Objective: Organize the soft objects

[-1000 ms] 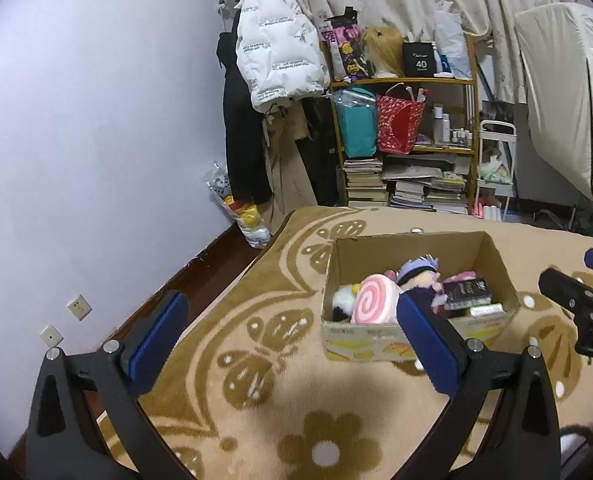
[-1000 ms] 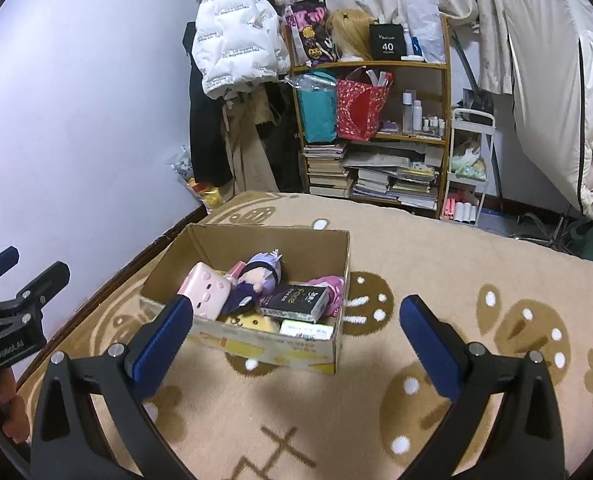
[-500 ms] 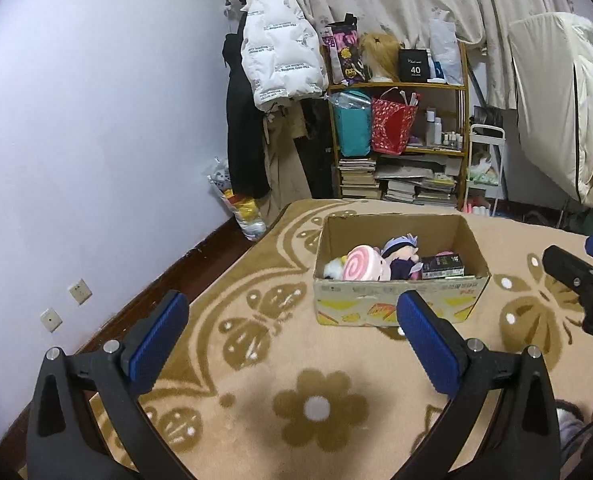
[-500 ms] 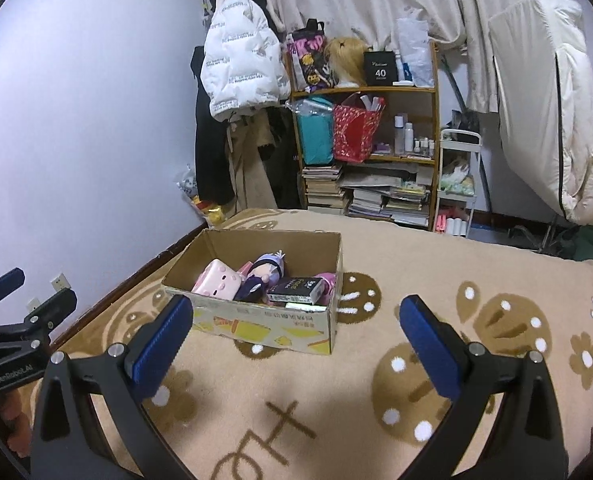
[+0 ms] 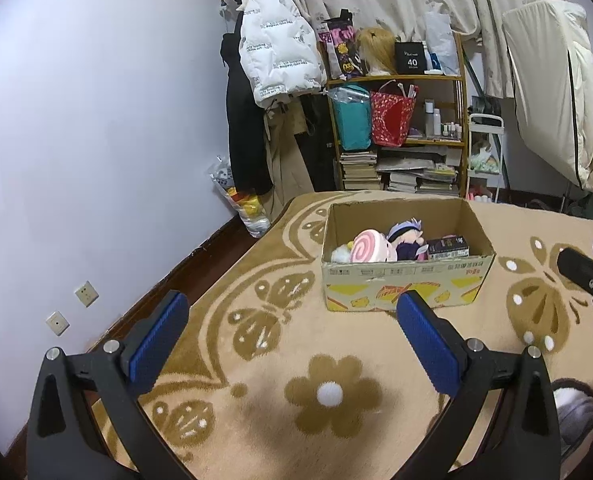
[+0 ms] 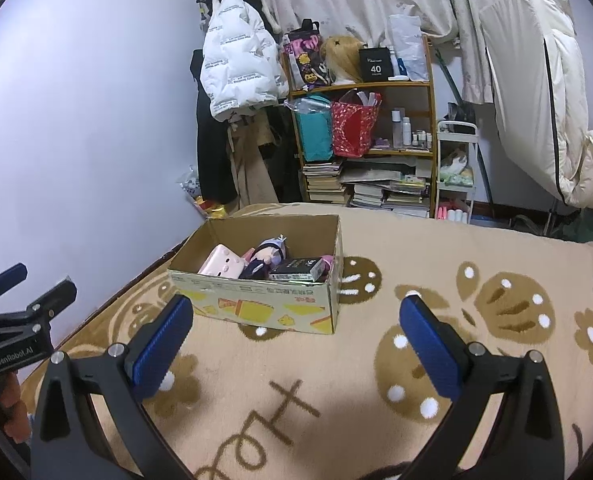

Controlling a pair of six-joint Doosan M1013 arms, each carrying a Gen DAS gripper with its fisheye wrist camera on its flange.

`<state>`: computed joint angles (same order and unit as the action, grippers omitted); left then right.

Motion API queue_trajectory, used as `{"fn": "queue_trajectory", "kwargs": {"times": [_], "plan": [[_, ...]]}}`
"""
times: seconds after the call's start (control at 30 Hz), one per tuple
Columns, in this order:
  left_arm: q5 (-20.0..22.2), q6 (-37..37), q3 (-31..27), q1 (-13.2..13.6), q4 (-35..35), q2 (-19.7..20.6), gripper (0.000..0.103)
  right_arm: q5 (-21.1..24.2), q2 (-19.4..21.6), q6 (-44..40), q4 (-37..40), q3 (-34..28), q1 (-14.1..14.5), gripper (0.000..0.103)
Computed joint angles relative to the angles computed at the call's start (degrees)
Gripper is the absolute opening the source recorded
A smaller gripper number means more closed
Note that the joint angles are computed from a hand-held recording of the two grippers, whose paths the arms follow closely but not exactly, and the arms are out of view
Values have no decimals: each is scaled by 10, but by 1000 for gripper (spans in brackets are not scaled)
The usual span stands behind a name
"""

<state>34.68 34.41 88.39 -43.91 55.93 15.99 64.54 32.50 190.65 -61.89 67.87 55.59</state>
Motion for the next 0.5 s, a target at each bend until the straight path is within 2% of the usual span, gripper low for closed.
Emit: {"fn": "queue_trajectory", "kwargs": {"times": [0.37, 0.5], "plan": [[20, 10, -4, -8, 15, 9, 103, -1, 5, -21, 22, -8, -4, 103], [15, 23, -6, -6, 0, 10, 103, -2, 5, -25, 26, -7, -4, 103]]}}
